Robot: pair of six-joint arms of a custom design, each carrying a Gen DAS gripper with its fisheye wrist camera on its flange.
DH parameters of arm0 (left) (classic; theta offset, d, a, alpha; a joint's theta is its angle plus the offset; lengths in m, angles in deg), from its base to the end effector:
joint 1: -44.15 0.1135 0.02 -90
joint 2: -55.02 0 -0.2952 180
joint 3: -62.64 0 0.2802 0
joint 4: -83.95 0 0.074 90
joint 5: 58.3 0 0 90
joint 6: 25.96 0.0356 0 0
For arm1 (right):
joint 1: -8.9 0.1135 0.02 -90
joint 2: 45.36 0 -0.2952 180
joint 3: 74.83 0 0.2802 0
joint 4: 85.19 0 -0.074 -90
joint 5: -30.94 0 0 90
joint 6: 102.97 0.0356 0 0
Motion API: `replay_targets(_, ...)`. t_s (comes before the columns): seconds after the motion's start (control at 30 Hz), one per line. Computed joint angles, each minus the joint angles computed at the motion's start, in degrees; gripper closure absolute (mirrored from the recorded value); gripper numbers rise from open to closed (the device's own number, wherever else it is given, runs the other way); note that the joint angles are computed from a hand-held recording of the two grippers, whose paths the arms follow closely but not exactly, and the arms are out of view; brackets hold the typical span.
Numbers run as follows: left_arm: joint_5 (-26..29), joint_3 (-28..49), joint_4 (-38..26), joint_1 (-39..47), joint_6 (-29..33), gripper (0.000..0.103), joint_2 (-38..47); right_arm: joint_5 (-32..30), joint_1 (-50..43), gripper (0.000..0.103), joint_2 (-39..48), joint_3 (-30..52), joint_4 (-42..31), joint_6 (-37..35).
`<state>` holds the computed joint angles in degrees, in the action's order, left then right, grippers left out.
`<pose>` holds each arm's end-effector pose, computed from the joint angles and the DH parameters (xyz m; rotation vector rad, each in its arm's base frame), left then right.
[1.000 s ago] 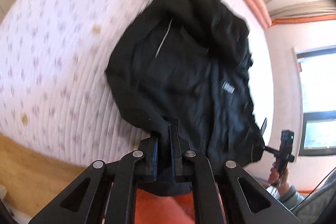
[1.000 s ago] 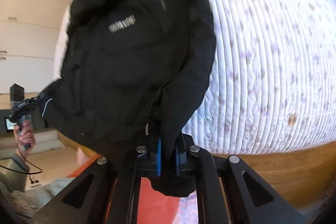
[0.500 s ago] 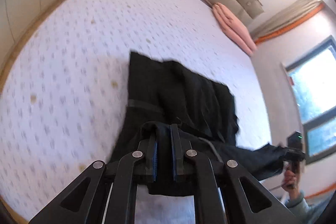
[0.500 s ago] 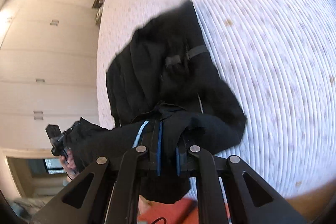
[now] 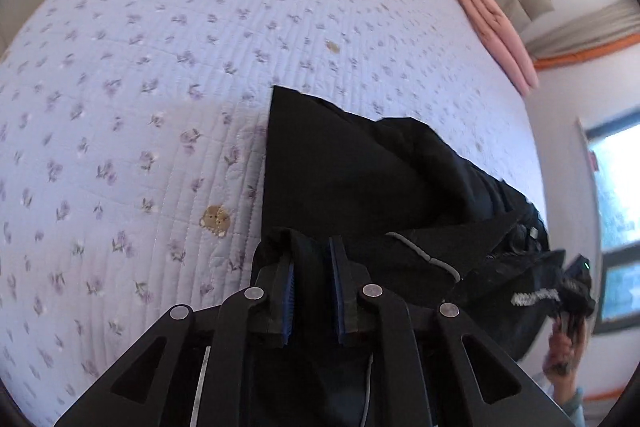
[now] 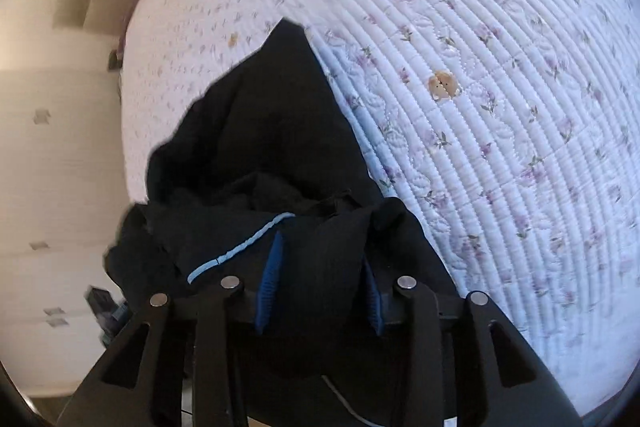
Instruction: Fold large clothes
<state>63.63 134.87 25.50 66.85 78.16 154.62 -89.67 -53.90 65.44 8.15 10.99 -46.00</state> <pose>0.3077 0.1083 0.1718 -0.1808 2.8018 -0.7297 0.1688 -0.2888 0.1614 0.8758 2.7149 0.9266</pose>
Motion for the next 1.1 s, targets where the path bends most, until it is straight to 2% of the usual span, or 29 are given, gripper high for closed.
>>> replay_targets(0.13, 0.8, 5.9, -8.8, 2.1, 9.6, 0.084, 0.1, -4.8, -3.6, 0.057, 0.0, 5.5, -5.6, -2.9)
replay_targets(0.17, 0.6, 6.9, -10.5, 2.1, 11.5, 0.084, 0.0, -5.1, -4.3, 0.049, -1.2, 6.5, -5.1, -2.7)
replay_targets(0.27, 1.9, 10.5, -16.7, 3.3, 17.3, 0.083, 1.0, -5.6, -5.7, 0.040, -3.6, 8.8, -4.3, -3.3)
replay_targets(0.4, 4.0, 16.5, -26.5, 6.2, 24.4, 0.081, 6.2, -4.9, -4.6, 0.039, -7.2, 8.2, -4.1, -5.8)
replay_targets(0.47, 2.6, 17.4, -28.6, 6.4, 27.1, 0.081, 6.2, -2.9, -2.4, 0.038, -9.5, 5.6, -2.5, -7.8)
replay_targets(0.63, 0.7, 19.2, -35.1, 6.8, 35.4, 0.079, 4.6, 2.6, 2.6, 0.038, -17.4, -3.6, 10.9, -8.3)
replay_targets(0.67, 0.4, 20.3, -36.6, 7.4, 37.0, 0.072, 4.6, 2.2, 2.8, 0.038, -17.2, -3.8, 11.2, -8.7)
replay_targets(0.7, -0.6, 20.7, -35.9, 8.2, 37.4, 0.062, 3.4, 1.8, 3.2, 0.038, -16.5, -3.9, 11.6, -9.3)
replay_targets(0.73, -1.6, 20.6, -34.4, 8.8, 36.8, 0.039, 2.0, 2.1, 3.9, 0.038, -16.5, -4.1, 11.9, -10.4)
replay_targets(0.77, -1.8, 20.7, -33.5, 9.7, 36.6, 0.029, 0.9, 2.6, 4.5, 0.038, -16.7, -4.8, 12.9, -10.6)
replay_targets(0.87, 0.3, 21.6, -35.6, 11.5, 38.2, 0.028, 0.6, 4.5, 5.6, 0.038, -19.6, -7.9, 17.7, -11.5)
replay_targets(0.9, -0.1, 20.3, -34.5, 11.0, 38.1, 0.028, -0.5, 3.8, 5.5, 0.038, -19.7, -8.0, 17.8, -11.8)
replay_targets(1.03, -0.6, 13.4, -25.1, 8.3, 35.3, 0.028, -2.9, 3.7, 5.6, 0.025, -20.4, -9.0, 19.2, -13.6)
replay_targets(1.1, 1.2, 10.7, -19.0, 7.2, 29.8, 0.028, -1.5, 4.4, 5.9, 0.023, -21.0, -9.7, 20.3, -14.7)
